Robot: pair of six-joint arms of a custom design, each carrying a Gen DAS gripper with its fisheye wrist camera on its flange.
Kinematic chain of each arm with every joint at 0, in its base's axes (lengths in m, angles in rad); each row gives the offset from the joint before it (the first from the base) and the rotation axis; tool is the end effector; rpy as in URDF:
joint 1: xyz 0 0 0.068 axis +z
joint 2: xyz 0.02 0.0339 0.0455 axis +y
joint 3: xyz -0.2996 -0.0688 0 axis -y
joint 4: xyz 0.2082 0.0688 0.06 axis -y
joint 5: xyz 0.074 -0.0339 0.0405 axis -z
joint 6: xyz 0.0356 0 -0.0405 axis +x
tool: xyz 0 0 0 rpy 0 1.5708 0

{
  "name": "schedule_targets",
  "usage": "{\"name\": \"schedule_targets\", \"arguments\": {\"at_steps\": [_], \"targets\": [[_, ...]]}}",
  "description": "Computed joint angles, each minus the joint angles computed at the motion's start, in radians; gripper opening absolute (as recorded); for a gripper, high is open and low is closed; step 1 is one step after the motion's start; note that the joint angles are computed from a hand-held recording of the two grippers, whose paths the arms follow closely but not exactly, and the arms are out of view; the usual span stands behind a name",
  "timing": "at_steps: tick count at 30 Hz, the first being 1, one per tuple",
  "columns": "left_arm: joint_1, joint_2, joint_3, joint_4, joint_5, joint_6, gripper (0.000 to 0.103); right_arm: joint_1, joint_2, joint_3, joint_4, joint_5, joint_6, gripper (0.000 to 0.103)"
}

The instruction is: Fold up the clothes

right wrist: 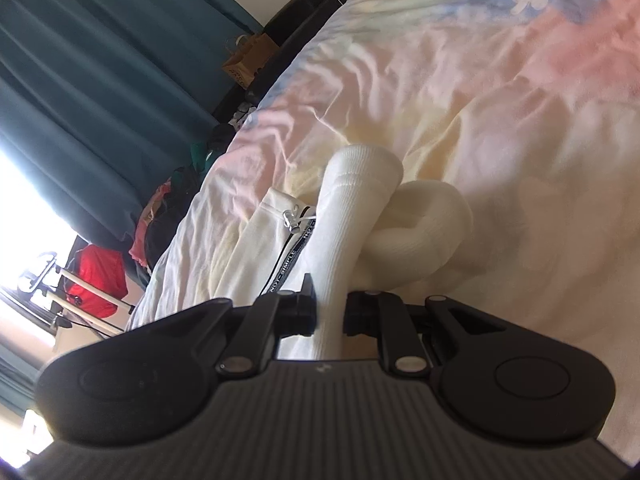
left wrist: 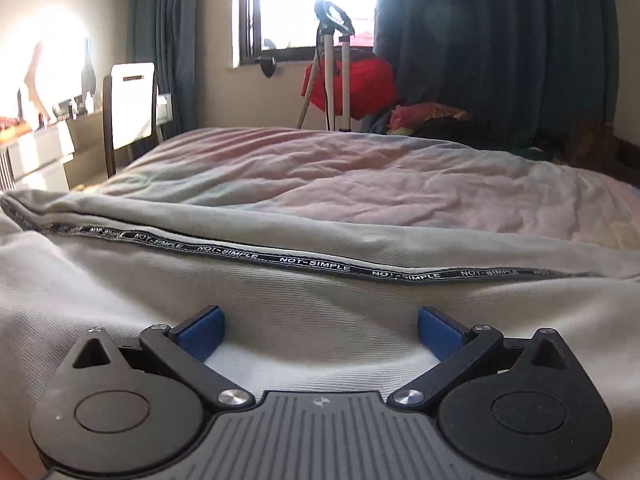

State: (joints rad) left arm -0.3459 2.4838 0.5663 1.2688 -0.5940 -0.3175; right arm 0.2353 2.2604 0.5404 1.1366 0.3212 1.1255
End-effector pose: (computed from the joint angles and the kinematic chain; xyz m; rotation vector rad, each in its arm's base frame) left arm 0.3127 -0.0915 0.0179 -0.2870 2.0866 0.2657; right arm 0.3225 0.0658 0.0705 1.0934 1.8574 0.4565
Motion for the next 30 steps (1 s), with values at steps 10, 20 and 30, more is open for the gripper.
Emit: {"name": "schedule_targets", "arguments": {"at_steps": [10, 20, 30], "targets": [[-0.01, 0.023, -0.011, 0.046, -0.033, 0.037, 0.103, 0.011, 0.008, 0.042, -0.032, 0.036, -0.04, 0.015], [-0.008, 0.028, -0.017, 0.061, -0.034, 0.042, 0.103, 0.014, -0.013, 0.049, -0.044, 0.037, -0.056, 0.015], [-0.012, 0.025, -0.022, 0.061, -0.038, 0.041, 0.103, 0.013, -0.004, 0.057, -0.057, 0.039, -0.041, 0.015]]}}
